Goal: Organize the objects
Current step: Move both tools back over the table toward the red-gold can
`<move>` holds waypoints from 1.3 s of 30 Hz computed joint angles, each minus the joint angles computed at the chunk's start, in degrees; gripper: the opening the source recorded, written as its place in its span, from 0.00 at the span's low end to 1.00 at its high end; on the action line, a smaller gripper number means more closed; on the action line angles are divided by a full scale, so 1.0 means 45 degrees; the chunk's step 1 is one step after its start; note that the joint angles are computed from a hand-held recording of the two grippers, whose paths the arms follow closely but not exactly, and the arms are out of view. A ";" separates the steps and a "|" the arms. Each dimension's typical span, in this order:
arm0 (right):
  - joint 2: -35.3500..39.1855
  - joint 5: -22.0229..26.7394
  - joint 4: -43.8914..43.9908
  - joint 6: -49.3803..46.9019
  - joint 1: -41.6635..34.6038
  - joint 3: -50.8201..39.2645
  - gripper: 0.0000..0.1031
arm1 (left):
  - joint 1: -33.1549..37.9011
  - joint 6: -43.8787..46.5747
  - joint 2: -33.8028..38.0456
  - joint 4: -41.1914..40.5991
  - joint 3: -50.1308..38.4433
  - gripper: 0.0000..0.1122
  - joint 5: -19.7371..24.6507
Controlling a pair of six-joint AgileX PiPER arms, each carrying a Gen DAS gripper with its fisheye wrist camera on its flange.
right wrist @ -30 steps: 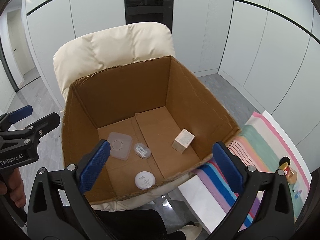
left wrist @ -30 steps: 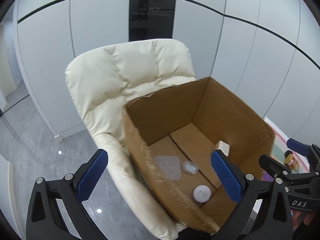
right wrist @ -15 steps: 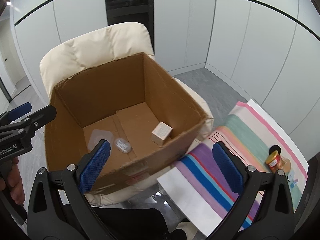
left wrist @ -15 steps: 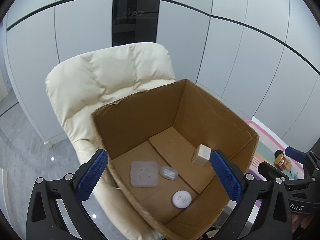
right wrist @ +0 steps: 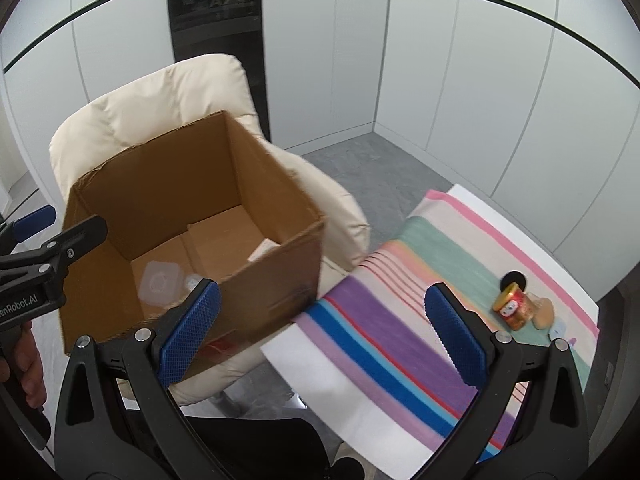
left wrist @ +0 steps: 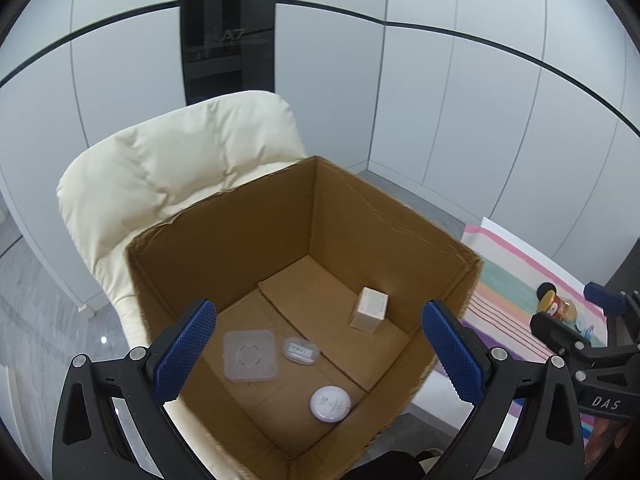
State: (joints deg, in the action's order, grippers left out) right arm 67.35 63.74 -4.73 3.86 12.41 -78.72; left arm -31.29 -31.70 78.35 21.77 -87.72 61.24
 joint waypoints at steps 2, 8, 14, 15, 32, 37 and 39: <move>-0.0194 -0.0119 0.0034 -0.0146 -0.0399 0.0098 1.00 | -0.0308 -0.0134 0.0132 0.0183 -0.0111 0.92 0.0011; -0.0436 -0.0004 0.0806 -0.1034 -0.1702 0.0232 1.00 | -0.0936 -0.0182 0.0608 0.0248 -0.0528 0.92 -0.0028; -0.0762 -0.0001 0.1600 -0.2123 -0.2906 0.0451 1.00 | -0.1531 -0.0606 0.1071 0.0569 -0.0928 0.92 0.0007; -0.0825 -0.0028 0.1505 -0.2104 -0.3001 0.0518 1.00 | -0.1637 -0.0685 0.1177 0.0620 -0.1023 0.92 0.0037; -0.1074 0.0735 0.4357 -0.5946 -0.8057 0.0679 1.00 | -0.3280 -0.1201 0.2869 0.0918 -0.2798 0.92 0.0392; -0.1015 0.1073 0.5155 -0.7156 -0.9788 0.0688 1.00 | -0.3955 -0.1299 0.3589 0.1040 -0.3716 0.92 0.0644; -0.0973 0.1270 0.5561 -0.7776 -1.0626 0.0630 1.00 | -0.4167 -0.1316 0.3852 0.1066 -0.4061 0.92 0.0730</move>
